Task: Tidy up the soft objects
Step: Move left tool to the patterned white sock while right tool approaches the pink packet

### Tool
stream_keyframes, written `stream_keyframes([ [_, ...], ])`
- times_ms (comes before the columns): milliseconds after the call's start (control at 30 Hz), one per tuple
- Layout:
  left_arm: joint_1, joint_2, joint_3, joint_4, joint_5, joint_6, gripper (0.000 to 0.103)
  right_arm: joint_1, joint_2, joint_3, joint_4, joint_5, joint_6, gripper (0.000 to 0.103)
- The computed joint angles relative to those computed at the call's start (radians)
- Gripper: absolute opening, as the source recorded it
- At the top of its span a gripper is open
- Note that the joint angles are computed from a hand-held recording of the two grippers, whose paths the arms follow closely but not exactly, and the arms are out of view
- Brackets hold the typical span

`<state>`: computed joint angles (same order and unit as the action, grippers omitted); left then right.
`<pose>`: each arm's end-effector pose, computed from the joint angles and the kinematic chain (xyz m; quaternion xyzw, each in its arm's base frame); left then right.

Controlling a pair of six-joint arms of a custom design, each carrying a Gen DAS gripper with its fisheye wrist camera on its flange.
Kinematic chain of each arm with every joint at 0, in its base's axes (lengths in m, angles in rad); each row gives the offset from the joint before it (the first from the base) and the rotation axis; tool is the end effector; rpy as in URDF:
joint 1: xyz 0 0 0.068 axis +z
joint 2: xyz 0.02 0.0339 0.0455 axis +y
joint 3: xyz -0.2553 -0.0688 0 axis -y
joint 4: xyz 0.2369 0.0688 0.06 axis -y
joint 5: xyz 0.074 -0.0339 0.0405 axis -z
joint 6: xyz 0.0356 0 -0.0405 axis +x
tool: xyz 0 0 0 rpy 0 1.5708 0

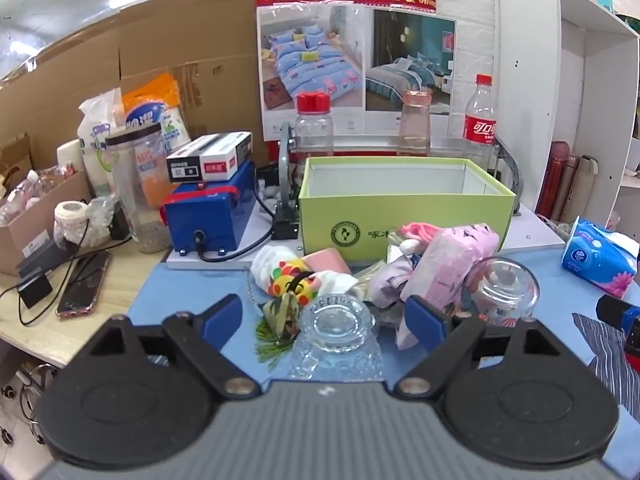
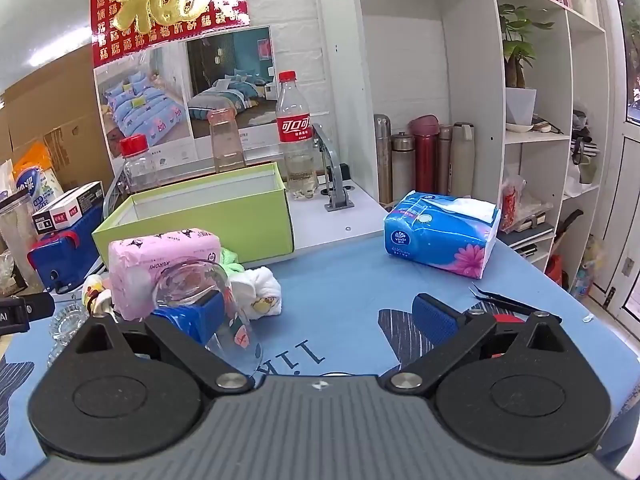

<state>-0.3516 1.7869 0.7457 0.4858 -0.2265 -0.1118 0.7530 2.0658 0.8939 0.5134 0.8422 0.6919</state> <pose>0.3206 -0.1091 0.1314 0.0493 0.8686 -0.0148 0.4928 0.2851 0.2308 0.0834 0.1549 0.8244 -0.0095 0.5442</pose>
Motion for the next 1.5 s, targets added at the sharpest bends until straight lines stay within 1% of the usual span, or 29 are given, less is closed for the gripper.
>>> stream_keyframes([
  [467, 0.019, 0.028, 0.025, -0.011, 0.012, -0.006, 0.087, -0.015, 0.019, 0.025, -0.015, -0.019, -0.004, 0.088],
  [567, 0.045, 0.039, 0.047, -0.033, 0.041, 0.005, 0.087, -0.022, 0.025, 0.031, -0.019, -0.029, -0.004, 0.088],
  [633, 0.081, 0.043, 0.075, -0.062, 0.070, 0.002, 0.087, -0.031, 0.027, 0.034, -0.024, -0.032, -0.004, 0.088],
  [767, 0.127, 0.064, 0.128, -0.078, 0.004, -0.056, 0.087, -0.062, 0.041, 0.044, -0.020, -0.056, 0.003, 0.088],
  [900, 0.173, 0.093, 0.194, -0.126, 0.013, -0.085, 0.087, -0.093, 0.063, 0.071, -0.028, -0.088, -0.001, 0.088],
  [1000, 0.178, 0.119, 0.230, -0.147, -0.011, -0.091, 0.087, -0.113, 0.081, 0.086, -0.021, -0.114, -0.008, 0.088],
  [1233, 0.175, 0.164, 0.278, -0.169, -0.008, -0.081, 0.087, -0.127, 0.098, 0.117, -0.038, -0.136, -0.016, 0.088],
  [1400, 0.181, 0.215, 0.339, -0.205, 0.012, -0.070, 0.087, -0.136, 0.098, 0.124, -0.046, -0.133, -0.017, 0.088],
  [1433, 0.189, 0.231, 0.365, -0.225, 0.028, -0.057, 0.087, -0.141, 0.098, 0.126, -0.045, -0.137, -0.019, 0.088],
  [1500, 0.215, 0.275, 0.454, -0.294, 0.091, -0.030, 0.087, -0.151, 0.097, 0.136, -0.055, -0.149, -0.036, 0.088],
])
